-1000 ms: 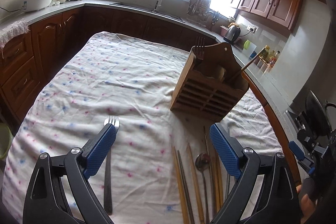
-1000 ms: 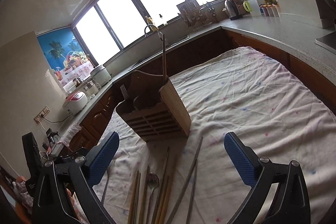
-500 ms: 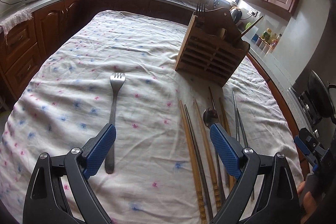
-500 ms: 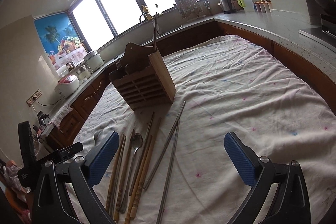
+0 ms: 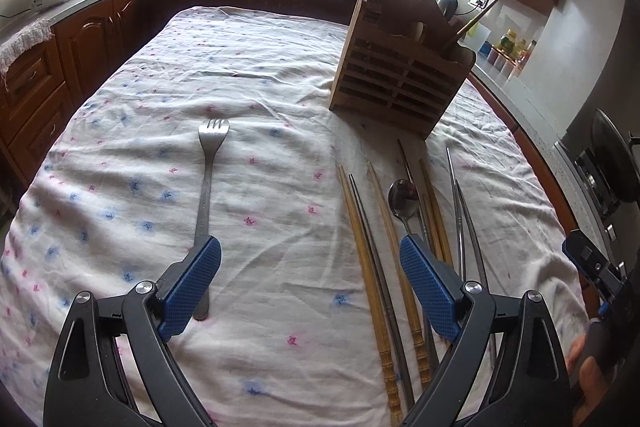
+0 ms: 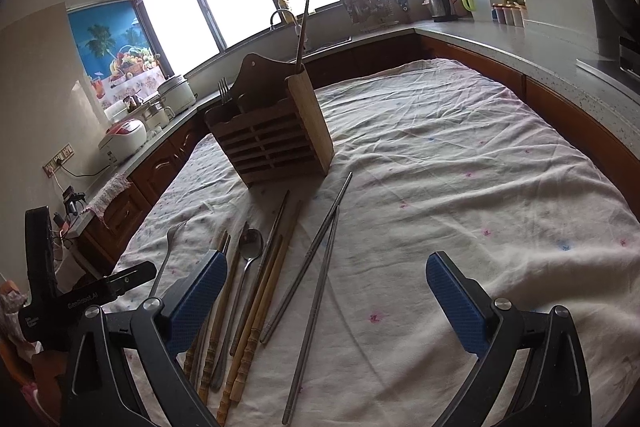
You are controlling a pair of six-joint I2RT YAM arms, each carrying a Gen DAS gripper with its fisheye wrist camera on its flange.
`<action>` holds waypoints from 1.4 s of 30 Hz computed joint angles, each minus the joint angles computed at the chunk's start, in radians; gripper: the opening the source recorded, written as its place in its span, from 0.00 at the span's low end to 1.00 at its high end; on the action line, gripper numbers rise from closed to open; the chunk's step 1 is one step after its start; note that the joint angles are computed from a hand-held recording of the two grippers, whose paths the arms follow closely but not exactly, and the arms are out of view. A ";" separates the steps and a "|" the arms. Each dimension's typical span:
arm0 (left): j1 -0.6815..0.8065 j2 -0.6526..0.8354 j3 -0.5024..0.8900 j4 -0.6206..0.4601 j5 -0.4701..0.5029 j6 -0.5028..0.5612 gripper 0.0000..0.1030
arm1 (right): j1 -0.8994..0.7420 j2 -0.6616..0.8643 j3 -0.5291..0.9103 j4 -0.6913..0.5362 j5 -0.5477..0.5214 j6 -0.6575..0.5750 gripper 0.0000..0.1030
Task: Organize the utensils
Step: 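Move both tools back down toward the remaining chopsticks on the cloth, then grasp a wooden chopstick with the left tool while the right tool grasps a metal chopstick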
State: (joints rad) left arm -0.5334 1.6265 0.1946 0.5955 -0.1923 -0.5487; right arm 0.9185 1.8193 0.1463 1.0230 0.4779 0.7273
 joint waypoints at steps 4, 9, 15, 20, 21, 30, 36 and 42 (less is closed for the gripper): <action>-0.011 0.044 0.043 -0.020 0.006 0.022 0.81 | -0.011 0.000 0.019 -0.029 -0.002 -0.016 0.90; 0.003 0.113 0.109 -0.054 0.045 0.049 0.67 | -0.073 0.040 0.061 -0.065 -0.080 -0.027 0.66; 0.024 0.170 0.198 -0.118 0.071 0.082 0.58 | -0.135 0.086 0.135 -0.121 -0.168 -0.060 0.53; 0.037 0.225 0.282 -0.176 0.068 0.105 0.52 | -0.187 0.133 0.230 -0.207 -0.237 -0.097 0.44; 0.042 0.236 0.296 -0.185 0.072 0.107 0.50 | -0.195 0.144 0.248 -0.222 -0.248 -0.103 0.42; 0.052 0.337 0.416 -0.248 0.070 0.148 0.40 | -0.241 0.233 0.391 -0.348 -0.302 -0.146 0.30; 0.055 0.351 0.452 -0.288 0.058 0.209 0.32 | -0.259 0.265 0.444 -0.400 -0.310 -0.171 0.21; 0.042 0.379 0.511 -0.346 0.035 0.256 0.31 | -0.276 0.273 0.482 -0.441 -0.321 -0.201 0.19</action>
